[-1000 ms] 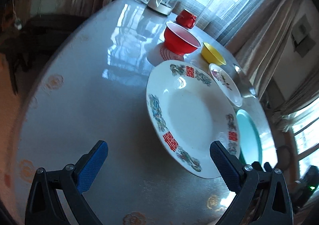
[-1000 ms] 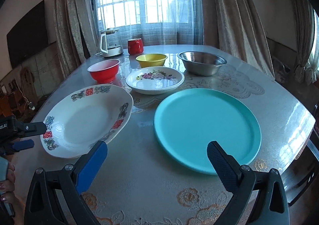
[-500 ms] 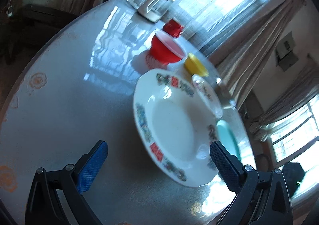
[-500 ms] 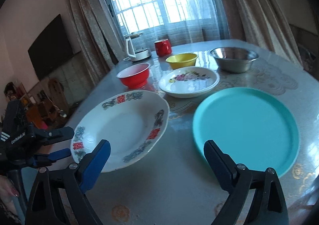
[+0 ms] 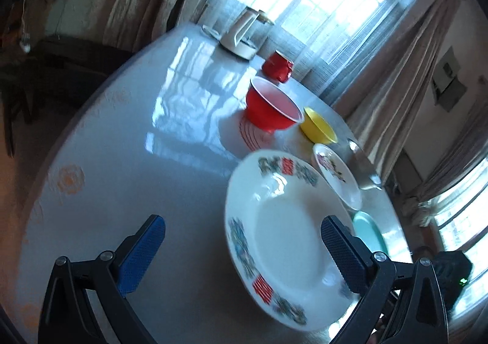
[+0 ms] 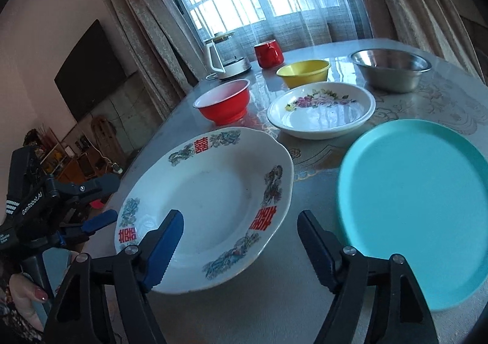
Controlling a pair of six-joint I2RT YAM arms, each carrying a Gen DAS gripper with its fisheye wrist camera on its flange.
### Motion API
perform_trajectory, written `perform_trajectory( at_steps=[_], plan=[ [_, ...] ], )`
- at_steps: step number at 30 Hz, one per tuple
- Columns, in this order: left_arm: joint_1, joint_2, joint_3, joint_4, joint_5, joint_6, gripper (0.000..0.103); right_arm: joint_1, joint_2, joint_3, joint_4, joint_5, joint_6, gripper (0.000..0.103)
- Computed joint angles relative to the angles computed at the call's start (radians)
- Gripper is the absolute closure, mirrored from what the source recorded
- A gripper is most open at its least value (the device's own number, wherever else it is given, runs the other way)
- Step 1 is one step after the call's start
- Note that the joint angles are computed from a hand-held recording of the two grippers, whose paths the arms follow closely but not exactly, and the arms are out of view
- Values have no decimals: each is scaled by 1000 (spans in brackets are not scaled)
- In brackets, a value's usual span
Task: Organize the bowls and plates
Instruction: 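Move the right tool to the rim of the large white bowl-plate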
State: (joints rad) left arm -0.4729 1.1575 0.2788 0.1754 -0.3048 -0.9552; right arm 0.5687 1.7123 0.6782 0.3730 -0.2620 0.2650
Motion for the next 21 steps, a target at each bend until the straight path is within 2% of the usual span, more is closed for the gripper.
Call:
perform_trajectory(
  at_steps=[3,9,11,18,21],
  plan=[
    [8,72,32,15,-2,40,0,-5,38,33,-7,-15,-1,25],
    [50,158,32,126,130,96,0,-16,125,120,-35,-52,-9,34],
    [39,159,24,155,121,98,0,-26,131,125,-20,-76,-7,37],
    [22,216,64,166,69,179,2,-27,154,173,-67,-96,-14,37],
    [20,252,81,176,61,212,9,-24,159,190,-94,-88,-20,39]
  ],
)
